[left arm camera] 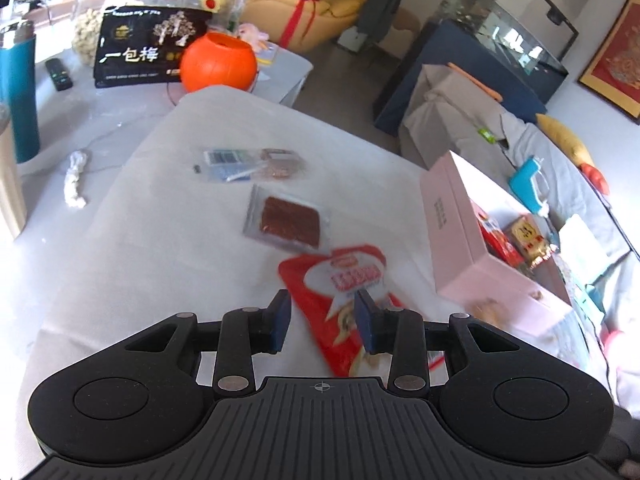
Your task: Organize snacks
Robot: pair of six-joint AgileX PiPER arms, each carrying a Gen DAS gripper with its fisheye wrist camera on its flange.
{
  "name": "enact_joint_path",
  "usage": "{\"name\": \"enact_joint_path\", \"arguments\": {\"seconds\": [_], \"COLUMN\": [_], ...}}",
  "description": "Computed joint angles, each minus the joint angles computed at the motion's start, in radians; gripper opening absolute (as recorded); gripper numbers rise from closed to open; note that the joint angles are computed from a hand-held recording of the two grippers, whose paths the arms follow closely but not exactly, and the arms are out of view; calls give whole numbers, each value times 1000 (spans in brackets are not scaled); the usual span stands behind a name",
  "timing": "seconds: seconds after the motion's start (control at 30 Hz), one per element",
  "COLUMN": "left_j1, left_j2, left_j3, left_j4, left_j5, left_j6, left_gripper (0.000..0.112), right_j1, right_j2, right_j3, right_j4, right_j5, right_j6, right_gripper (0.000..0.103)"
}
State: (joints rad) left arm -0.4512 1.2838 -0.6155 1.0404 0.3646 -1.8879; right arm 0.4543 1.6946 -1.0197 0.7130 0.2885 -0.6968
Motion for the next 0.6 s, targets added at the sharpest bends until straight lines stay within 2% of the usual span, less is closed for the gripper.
{"name": "enact_joint_path", "arguments": {"seconds": [0.13,0.17,0.2,0.33,0.43,0.53,0.6], "left_j1": [-25,-40,-56,-138,-188,-189,-171], "left_j2": [135,172,194,264,295,279,256], "left_j3": [-119,-153,-171,-255,-278,-245,-225], "left_j4": [-61,-85,-73,-66,-16,23,14], "left_j5": [30,45,56,143,213,233,249], "left_j6": [164,218,231,343,359,339,329], "left_gripper": [39,41,48,51,55,58,57], "right_j1": [-21,-23,-23,-16,3,22,28], "right_j2": [-34,-38,-40,-28,-12,-2,-2], "right_j3": [56,64,69,66,50,42,49], "right_j4": [20,34,47,57,-38,-136,-156], "right_j5": [-59,-70,-77,-83,-89,-91,-97], "right_j6": [-32,-49,-63,-69,39,143,156], "right_gripper": [81,81,81,81,81,81,81]}}
